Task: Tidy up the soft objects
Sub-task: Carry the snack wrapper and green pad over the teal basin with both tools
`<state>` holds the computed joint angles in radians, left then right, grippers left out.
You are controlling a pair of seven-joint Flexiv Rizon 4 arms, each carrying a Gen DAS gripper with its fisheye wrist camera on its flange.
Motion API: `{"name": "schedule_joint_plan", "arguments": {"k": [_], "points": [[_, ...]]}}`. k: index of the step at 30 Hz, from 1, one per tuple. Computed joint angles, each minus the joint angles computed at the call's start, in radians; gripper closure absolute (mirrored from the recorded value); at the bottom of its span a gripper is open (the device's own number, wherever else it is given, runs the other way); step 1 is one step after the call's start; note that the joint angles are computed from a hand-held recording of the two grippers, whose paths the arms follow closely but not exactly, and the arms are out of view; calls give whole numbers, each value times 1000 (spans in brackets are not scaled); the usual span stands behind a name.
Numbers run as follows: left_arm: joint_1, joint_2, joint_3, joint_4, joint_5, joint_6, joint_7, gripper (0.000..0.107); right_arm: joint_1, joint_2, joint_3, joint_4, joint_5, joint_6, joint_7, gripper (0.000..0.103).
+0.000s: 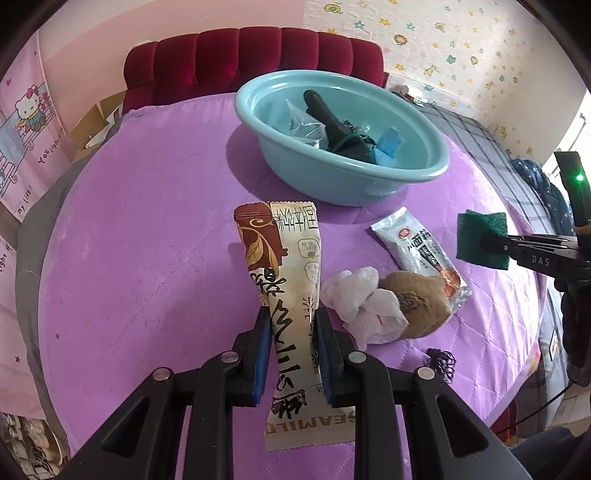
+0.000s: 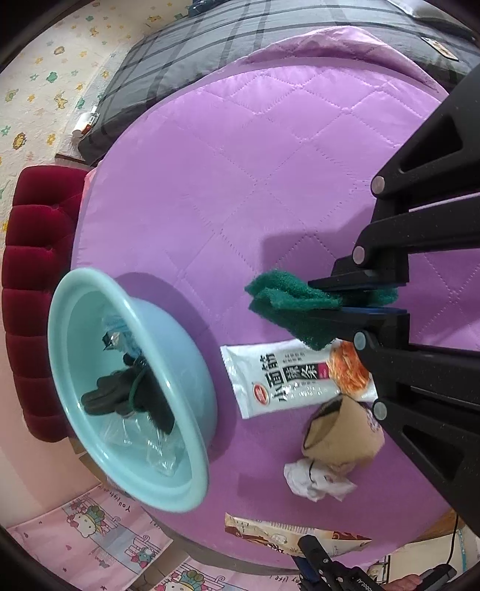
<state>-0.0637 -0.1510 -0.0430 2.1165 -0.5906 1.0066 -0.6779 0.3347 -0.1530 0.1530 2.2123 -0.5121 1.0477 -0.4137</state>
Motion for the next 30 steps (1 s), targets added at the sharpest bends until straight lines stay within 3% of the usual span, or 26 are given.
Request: {"name": "schedule_joint_plan", "arguments": {"k": [20,30], "points": [[-43,113,18,21,-58,-105,84,82,47,86,61,-53,73,-92,-35,97],[-67,97,5,-53,-53,-127,73,82,44,103,59,-116,57,-98,-71,97]]}}
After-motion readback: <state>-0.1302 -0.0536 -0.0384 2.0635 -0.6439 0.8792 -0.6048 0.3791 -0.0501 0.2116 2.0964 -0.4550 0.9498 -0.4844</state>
